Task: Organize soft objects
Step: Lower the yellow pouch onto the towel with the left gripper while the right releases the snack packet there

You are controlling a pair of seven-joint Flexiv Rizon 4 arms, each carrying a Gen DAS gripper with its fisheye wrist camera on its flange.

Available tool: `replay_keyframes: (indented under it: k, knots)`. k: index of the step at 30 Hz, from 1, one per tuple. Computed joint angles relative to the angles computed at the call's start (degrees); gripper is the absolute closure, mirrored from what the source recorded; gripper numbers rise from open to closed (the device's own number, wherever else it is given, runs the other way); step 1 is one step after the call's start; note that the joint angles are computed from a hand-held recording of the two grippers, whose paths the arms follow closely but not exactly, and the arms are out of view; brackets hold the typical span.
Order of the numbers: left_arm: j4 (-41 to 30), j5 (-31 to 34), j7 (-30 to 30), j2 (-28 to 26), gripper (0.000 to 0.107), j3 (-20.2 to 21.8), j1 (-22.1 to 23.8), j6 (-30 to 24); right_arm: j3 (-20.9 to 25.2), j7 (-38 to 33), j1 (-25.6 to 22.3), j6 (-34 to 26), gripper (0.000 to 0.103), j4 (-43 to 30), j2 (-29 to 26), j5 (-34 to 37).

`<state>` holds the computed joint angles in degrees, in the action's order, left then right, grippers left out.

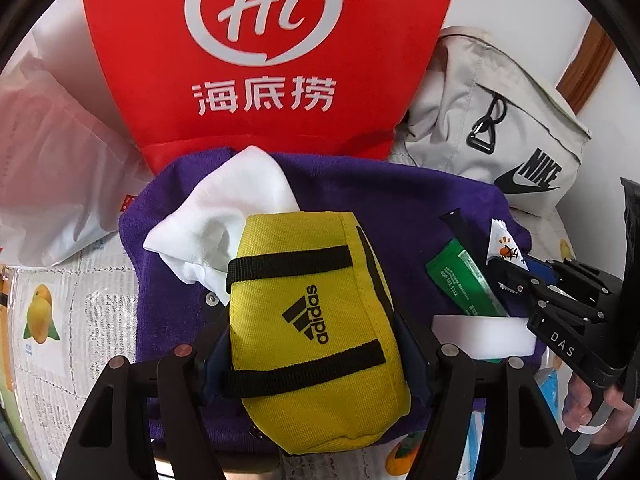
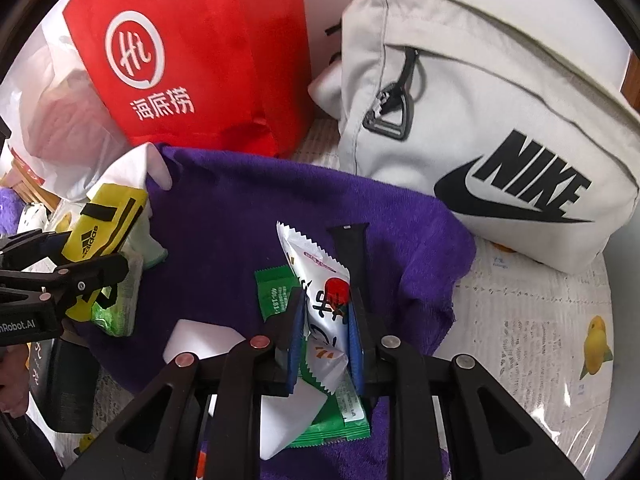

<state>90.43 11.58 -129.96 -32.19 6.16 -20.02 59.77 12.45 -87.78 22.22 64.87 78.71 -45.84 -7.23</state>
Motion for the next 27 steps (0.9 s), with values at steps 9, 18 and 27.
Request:
replay_keyframes:
  k: [9, 18, 27]
  knots:
    - [-2.41, -0.21, 0.7, -1.86, 0.036, -0.2, -0.02, -1.8, 1.01, -0.43, -0.86, -2.95, 0.071, -2.58, -1.72, 1.81]
    - [-2.72, -1.45, 1.51, -1.9, 0.032, -0.7, 0.33, -2.8, 1.23, -1.36, -0.92, -0.84, 0.04, -1.92, -1.32, 3.2]
    - [-1.41, -3.23, 2.49, -0.69, 0.027, -1.6, 0.93, -1.81, 2.14, -1.9, -1.76, 0.72, 0.027, -1.01, -0.11, 3.56]
